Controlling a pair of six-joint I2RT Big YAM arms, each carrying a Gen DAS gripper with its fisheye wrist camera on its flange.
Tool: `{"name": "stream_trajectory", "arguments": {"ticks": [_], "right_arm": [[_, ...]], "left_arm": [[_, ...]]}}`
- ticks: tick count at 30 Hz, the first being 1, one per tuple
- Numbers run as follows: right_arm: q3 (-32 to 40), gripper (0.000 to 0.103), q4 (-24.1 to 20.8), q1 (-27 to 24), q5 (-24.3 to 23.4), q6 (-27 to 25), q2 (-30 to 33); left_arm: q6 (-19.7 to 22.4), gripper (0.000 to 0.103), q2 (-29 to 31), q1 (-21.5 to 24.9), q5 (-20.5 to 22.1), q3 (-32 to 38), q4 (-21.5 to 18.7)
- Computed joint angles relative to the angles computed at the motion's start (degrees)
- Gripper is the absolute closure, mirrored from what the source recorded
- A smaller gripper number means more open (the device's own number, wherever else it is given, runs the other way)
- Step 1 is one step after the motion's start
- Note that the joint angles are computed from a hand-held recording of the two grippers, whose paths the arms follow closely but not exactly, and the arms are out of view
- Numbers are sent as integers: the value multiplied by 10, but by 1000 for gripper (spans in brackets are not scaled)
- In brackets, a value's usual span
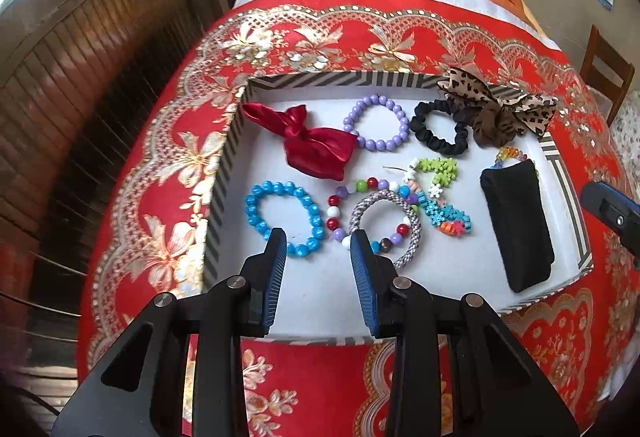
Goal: Organize jewelry
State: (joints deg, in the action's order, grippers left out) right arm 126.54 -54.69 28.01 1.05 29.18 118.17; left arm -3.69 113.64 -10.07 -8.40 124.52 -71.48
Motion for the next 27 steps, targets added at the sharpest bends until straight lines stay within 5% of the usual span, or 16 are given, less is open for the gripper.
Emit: {"name": "stream_trajectory", "arguments": {"ticks": [27], "right_arm": [[-80, 58, 33, 56, 116, 9, -78]], "left_arm": [[19, 71, -130, 6, -5, -129, 93]]}}
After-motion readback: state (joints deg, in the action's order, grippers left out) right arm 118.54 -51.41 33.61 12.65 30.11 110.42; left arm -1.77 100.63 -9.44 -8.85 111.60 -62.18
